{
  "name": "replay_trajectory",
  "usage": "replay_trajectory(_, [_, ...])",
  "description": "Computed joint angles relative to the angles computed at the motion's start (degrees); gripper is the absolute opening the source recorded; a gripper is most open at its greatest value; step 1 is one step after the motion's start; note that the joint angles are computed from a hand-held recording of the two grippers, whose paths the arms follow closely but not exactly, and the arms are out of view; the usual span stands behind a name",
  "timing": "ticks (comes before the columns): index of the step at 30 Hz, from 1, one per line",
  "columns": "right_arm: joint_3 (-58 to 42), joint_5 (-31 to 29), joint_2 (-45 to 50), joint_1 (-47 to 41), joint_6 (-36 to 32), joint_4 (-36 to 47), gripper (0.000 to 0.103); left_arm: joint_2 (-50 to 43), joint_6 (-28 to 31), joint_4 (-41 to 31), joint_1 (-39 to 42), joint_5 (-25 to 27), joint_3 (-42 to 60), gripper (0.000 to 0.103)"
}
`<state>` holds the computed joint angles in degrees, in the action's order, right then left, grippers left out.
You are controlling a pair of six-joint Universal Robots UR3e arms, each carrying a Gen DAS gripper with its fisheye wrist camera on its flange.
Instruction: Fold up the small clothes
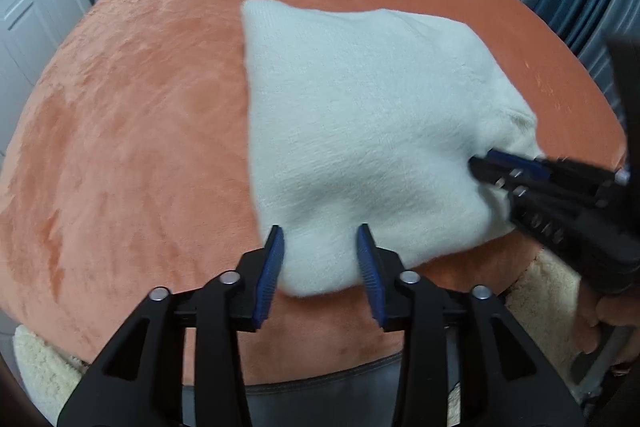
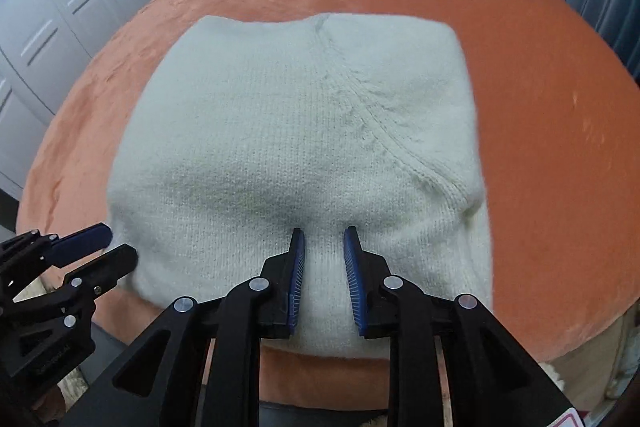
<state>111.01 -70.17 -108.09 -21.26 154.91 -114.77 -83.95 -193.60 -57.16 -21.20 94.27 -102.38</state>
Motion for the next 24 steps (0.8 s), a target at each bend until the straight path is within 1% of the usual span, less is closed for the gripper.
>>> replay_trajectory(1, [-2.4, 4.3, -0.5, -1.2, -0.8, 3.4, 0.022, 1.4, -0.2, -1.2, 0.3, 0.4, -0.1, 0.048])
replay_trajectory(2, [-5.4, 7.3, 0.0, -1.5, -1.0, 5.9, 0.022, 4.2, 0.3, -1.8, 1.7, -0.3, -1.4, 0.051])
replay_trajectory(4, [-10.2, 8.0, 2.8, 1.6, 2.0, 4.3, 0.022, 9.0, 1.3, -3.1, 4.1, -0.3, -3.9, 0.057])
replay_trajectory(6, [-14.0, 8.0, 8.6, 5.1, 5.7, 2.1, 0.022, 13.5, 2.7, -4.7, 7.3, 0.1, -6.3, 0.057])
replay_trajectory(8, [-17.3, 7.3, 16.8, 9.3, 8.9, 2.4, 0.022, 18.0, 4.1, -7.1, 12.1, -1.2, -8.5, 0.063])
replay_trajectory(9, [-17.9, 6.0, 19.5, 11.9, 10.0, 2.6, 0.023, 20.2, 4.9, -8.1, 14.9, -2.4, -9.6, 0.063])
replay_trajectory(11, [-14.6, 1.5, 21.7, 17.4, 12.5, -7.2, 0.023, 23.9, 6.5, -10.2, 19.7, -4.4, -11.2, 0.064])
replay_trajectory(12, [-14.7, -0.8, 22.9, 20.0, 14.1, -10.2, 0.023, 24.8, 7.4, -10.7, 21.5, -5.0, -11.6, 0.064])
replay_trajectory(13, [-16.1, -1.7, 24.1, 21.3, 15.7, -10.5, 0.023, 25.4, 8.1, -11.0, 22.8, -5.3, -11.9, 0.064])
replay_trajectory(15, [-16.3, -0.1, 24.3, 19.9, 15.1, -9.5, 0.024, 25.9, 8.8, -10.7, 24.3, -6.1, -12.3, 0.064])
replay_trajectory(18, [-17.3, 4.3, 23.6, 16.2, 12.4, -5.7, 0.023, 23.9, 7.8, -10.2, 23.1, -7.5, -10.8, 0.064])
replay_trajectory(19, [-15.7, 6.4, 20.3, 13.6, 11.2, -4.1, 0.022, 22.5, 7.1, -9.4, 22.0, -8.1, -9.5, 0.064])
replay_trajectory(20, [-12.8, 8.7, 17.3, 11.0, 11.3, -5.3, 0.021, 21.3, 6.7, -8.3, 20.9, -8.8, -8.5, 0.067])
replay_trajectory(21, [-8.5, 12.1, 11.9, 6.5, 11.1, -5.1, 0.021, 19.9, 6.3, -7.0, 19.6, -9.2, -7.3, 0.069])
replay_trajectory(23, [-3.3, 17.0, 2.8, -3.7, 8.1, 0.3, 0.021, 16.4, 4.6, -3.5, 15.9, -9.1, -5.1, 0.076])
replay_trajectory(24, [-1.2, 17.3, -1.0, -9.1, 6.1, 3.8, 0.021, 14.2, 3.9, -2.0, 14.1, -9.1, -3.8, 0.076])
